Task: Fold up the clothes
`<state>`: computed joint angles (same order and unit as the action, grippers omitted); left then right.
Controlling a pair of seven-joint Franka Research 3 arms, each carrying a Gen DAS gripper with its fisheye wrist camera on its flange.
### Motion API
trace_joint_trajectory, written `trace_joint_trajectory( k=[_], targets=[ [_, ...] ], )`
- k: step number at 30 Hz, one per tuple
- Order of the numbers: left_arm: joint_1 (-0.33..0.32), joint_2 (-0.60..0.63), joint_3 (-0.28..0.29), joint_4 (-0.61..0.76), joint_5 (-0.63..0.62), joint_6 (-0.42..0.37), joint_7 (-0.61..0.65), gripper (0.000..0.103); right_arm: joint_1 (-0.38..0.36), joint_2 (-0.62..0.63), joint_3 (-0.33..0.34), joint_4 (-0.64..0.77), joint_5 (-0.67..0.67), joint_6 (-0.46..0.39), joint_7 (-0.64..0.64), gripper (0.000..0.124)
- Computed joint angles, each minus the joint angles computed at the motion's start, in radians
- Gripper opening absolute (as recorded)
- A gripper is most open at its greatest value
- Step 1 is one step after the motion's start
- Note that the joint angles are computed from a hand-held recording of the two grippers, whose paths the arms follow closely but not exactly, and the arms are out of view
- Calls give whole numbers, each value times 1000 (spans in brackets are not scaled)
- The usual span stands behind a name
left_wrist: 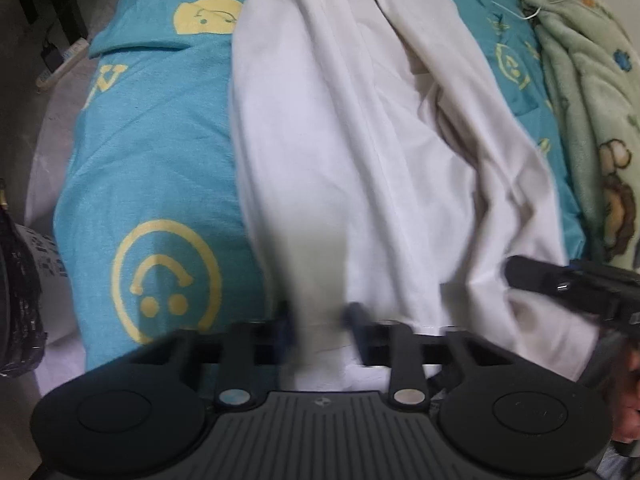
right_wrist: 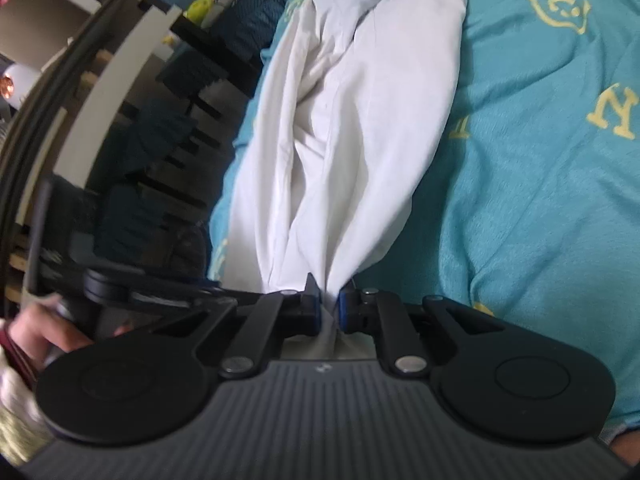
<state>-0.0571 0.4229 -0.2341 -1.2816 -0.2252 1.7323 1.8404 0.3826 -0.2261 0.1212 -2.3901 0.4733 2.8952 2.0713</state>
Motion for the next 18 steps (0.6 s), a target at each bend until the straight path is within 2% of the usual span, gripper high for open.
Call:
trace_joint_trajectory(
  k=[2,7,11,14,18],
  targets=[
    [20,-18,-4,-14,-47,6,-6,4,-23,-31,9,-6,-35,-7,30,12],
    [96,-119,-18,-54,-274,24,29,3,-97,-139,28,-17,-141,-40,91,11],
    [112,-189,-11,-46,-431,36,42,3,-145,-229,47,-21,-212,-69,125,11],
    [128,-285,14,-119,-551,31,85,3,-155,-313,60,-46,-233,-93,137,11],
    [117,-465,78,-294,-670,12,173,3,-160,-455,101,-115,-250,-125,172,11]
  ],
)
